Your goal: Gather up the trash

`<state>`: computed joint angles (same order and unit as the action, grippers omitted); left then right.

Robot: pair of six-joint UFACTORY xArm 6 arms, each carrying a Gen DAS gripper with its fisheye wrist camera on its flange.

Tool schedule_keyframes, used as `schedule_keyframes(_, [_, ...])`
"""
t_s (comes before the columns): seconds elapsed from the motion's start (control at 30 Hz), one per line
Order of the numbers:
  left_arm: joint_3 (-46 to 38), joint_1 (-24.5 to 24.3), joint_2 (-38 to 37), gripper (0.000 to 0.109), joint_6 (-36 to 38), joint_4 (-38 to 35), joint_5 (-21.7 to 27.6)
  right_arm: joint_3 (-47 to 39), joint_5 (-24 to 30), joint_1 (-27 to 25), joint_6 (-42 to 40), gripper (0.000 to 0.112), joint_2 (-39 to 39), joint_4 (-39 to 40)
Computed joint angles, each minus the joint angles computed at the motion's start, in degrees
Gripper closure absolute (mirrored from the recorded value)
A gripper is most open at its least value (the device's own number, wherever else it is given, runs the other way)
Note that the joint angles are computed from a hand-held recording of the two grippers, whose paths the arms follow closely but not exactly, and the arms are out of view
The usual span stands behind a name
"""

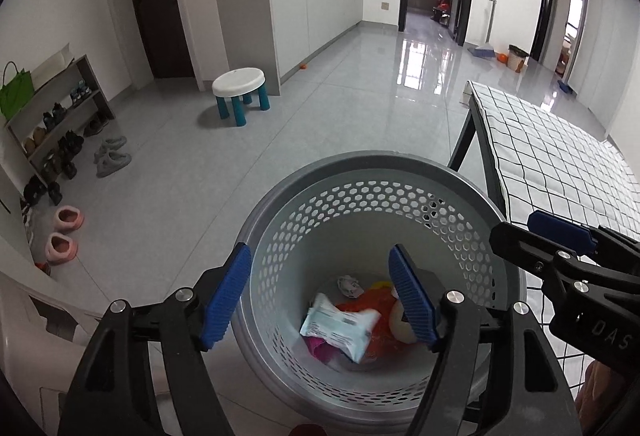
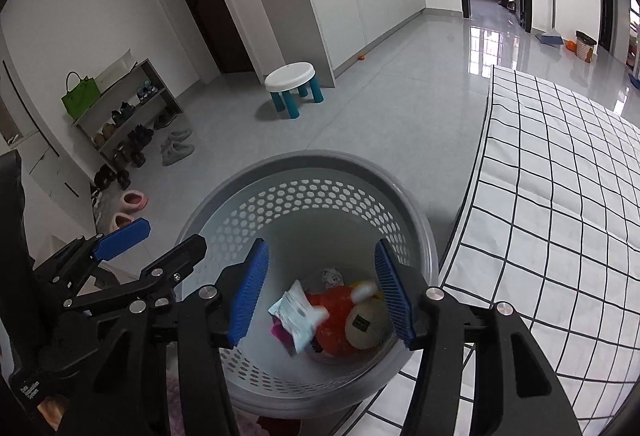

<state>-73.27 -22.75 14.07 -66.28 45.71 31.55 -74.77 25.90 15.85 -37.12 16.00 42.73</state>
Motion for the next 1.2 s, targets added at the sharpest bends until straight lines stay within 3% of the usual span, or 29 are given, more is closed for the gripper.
schedule_keyframes(0.53, [0.4,0.1,-0.5,0.034,-2.2,1.4,0.5,0.5,-1.2,0.5,1.0,0.059,0.0,-1.2])
schedule_keyframes(0.97, [0.8,0.2,-1.1,0.019,-4.3,3.0,0.9,2.0,-3.2,0.9,0.5,0.057,-0.9,-1.1])
schedule_keyframes(1.2, [0.5,0.2,-0.8,0.016,-4.6,3.0,1.5,3.0,-4.8,1.0,0.7,0.054,-1.3,-1.7])
